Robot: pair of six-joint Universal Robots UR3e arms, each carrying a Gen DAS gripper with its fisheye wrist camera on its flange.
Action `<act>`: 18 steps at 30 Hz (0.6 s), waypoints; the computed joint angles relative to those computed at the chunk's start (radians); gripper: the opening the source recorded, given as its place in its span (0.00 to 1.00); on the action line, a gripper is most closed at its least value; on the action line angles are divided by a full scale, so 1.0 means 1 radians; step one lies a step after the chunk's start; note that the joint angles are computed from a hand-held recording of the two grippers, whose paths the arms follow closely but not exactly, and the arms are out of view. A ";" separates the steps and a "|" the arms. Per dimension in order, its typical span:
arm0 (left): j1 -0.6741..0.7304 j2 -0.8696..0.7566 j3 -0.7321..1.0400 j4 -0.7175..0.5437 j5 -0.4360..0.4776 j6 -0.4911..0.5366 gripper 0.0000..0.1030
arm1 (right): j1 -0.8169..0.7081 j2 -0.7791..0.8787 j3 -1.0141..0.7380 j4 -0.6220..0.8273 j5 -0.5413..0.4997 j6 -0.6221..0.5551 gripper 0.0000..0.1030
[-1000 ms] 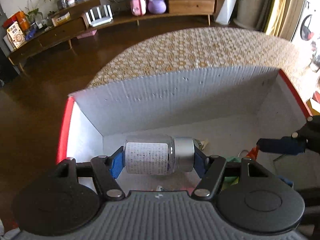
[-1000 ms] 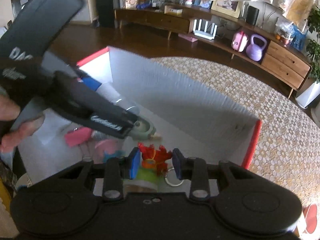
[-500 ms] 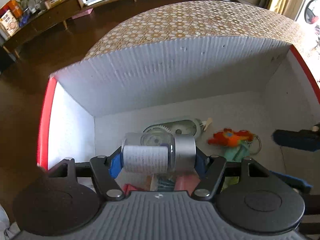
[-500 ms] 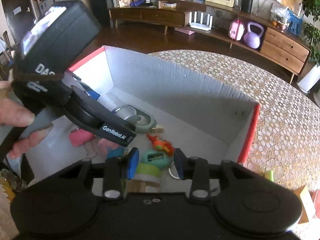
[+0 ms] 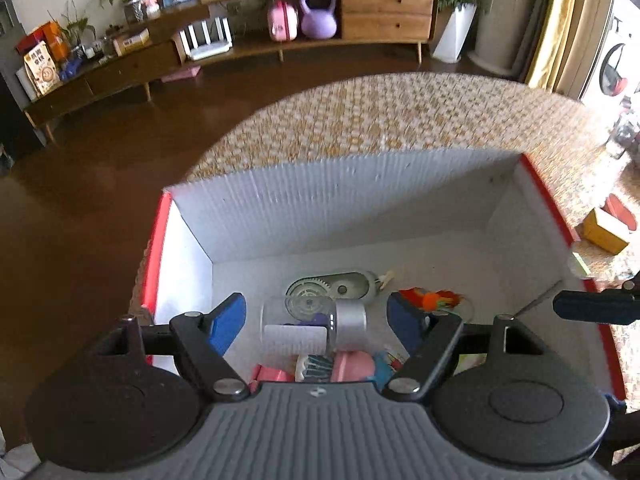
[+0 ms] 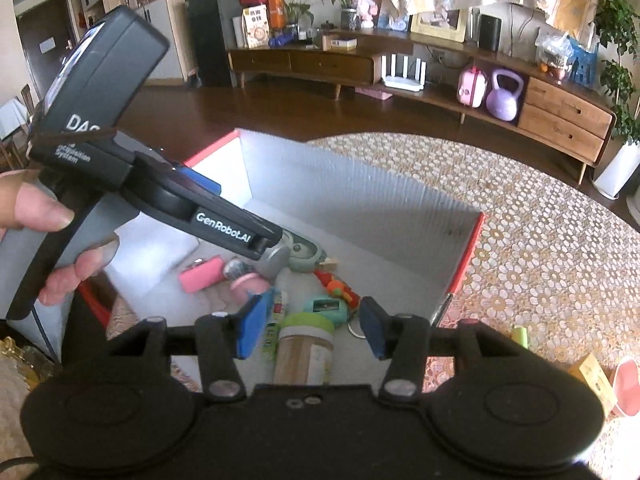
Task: Organize rigid objects
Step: 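Withdraw both open tools from the box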
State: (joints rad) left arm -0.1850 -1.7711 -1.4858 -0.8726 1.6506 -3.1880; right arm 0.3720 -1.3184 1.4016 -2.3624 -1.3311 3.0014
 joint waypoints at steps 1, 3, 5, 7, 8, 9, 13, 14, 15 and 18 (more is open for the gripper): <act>0.000 0.018 -0.010 0.001 -0.004 -0.006 0.75 | -0.003 -0.015 0.008 0.002 0.006 0.003 0.51; -0.004 0.058 -0.027 -0.003 -0.011 -0.022 0.75 | -0.010 -0.047 0.028 0.003 0.022 0.011 0.55; -0.012 0.093 -0.044 0.000 -0.009 -0.035 0.75 | -0.018 -0.084 0.056 -0.004 0.037 0.018 0.58; -0.024 0.128 -0.055 -0.002 -0.007 -0.049 0.75 | -0.023 -0.122 0.085 -0.011 0.048 0.024 0.62; -0.029 0.144 -0.059 -0.004 -0.007 -0.055 0.75 | -0.024 -0.140 0.100 -0.019 0.050 0.027 0.64; -0.037 0.161 -0.064 -0.006 -0.006 -0.063 0.75 | -0.030 -0.164 0.122 -0.027 0.056 0.027 0.66; -0.055 0.222 -0.104 0.019 -0.015 -0.077 0.82 | -0.043 -0.241 0.184 -0.043 0.070 0.039 0.75; -0.062 0.232 -0.112 0.026 -0.014 -0.084 0.82 | -0.054 -0.265 0.206 -0.047 0.082 0.042 0.76; -0.070 0.244 -0.119 0.030 -0.016 -0.090 0.82 | -0.063 -0.288 0.225 -0.048 0.092 0.043 0.77; -0.105 0.264 -0.127 0.035 0.003 -0.112 0.82 | -0.088 -0.350 0.274 -0.049 0.112 0.048 0.83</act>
